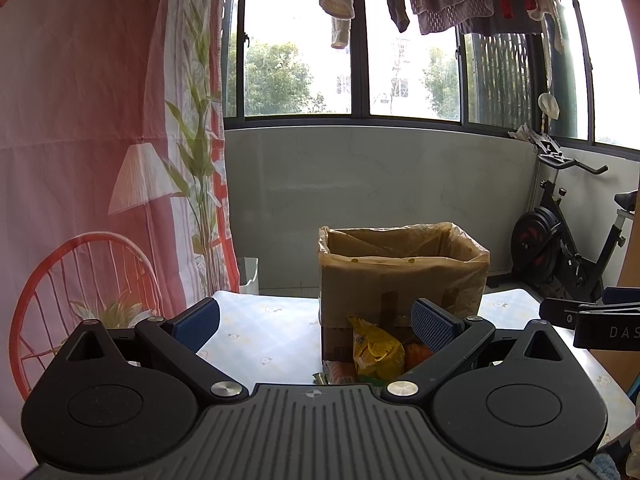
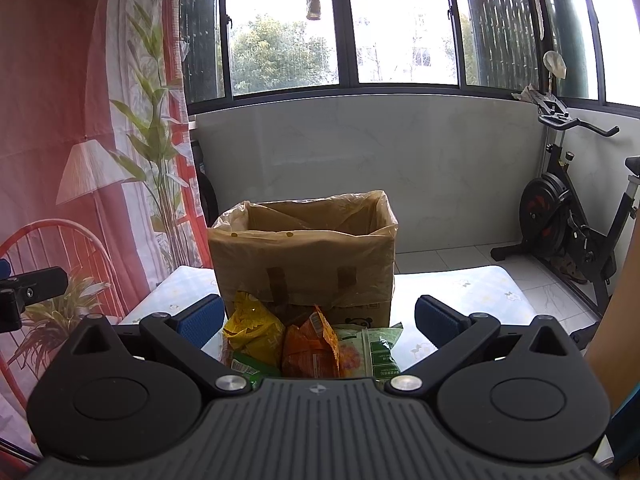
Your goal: Organize snacks
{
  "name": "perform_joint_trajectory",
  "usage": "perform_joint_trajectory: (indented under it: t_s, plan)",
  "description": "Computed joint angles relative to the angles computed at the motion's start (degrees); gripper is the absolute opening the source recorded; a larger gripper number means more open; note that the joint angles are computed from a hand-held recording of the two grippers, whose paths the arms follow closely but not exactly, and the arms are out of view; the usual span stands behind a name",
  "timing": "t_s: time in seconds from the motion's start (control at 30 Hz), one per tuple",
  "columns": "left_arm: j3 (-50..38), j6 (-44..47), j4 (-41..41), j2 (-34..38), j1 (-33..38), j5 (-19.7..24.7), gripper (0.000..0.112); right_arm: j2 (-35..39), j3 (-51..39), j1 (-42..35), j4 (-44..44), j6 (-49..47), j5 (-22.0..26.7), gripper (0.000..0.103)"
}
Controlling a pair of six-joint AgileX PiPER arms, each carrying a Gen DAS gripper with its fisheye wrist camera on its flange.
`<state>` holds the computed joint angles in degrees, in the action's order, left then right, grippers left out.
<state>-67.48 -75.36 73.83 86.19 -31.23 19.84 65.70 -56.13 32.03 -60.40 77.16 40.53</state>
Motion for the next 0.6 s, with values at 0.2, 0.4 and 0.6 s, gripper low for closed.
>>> perform_joint_trajectory:
  t_s: [0.2, 0.4, 0.6]
  plan:
    - [0.0, -0.2, 0.1, 0.0, 0.0, -0.1, 0.103, 0.3, -0.1, -0.4, 0.3, -0.3, -0.5, 0.103]
    - [0.4, -0.9, 0.7, 0.0, 0.0, 0.0, 0.103, 0.2, 0.1, -0.5, 0.3, -0.2, -0.5, 0.103]
    - [0.6, -1.6, 1.2, 0.0, -0.3, 0.3, 0.103, 0.1, 0.0, -0.5, 0.5, -0.4, -0.5, 0.103]
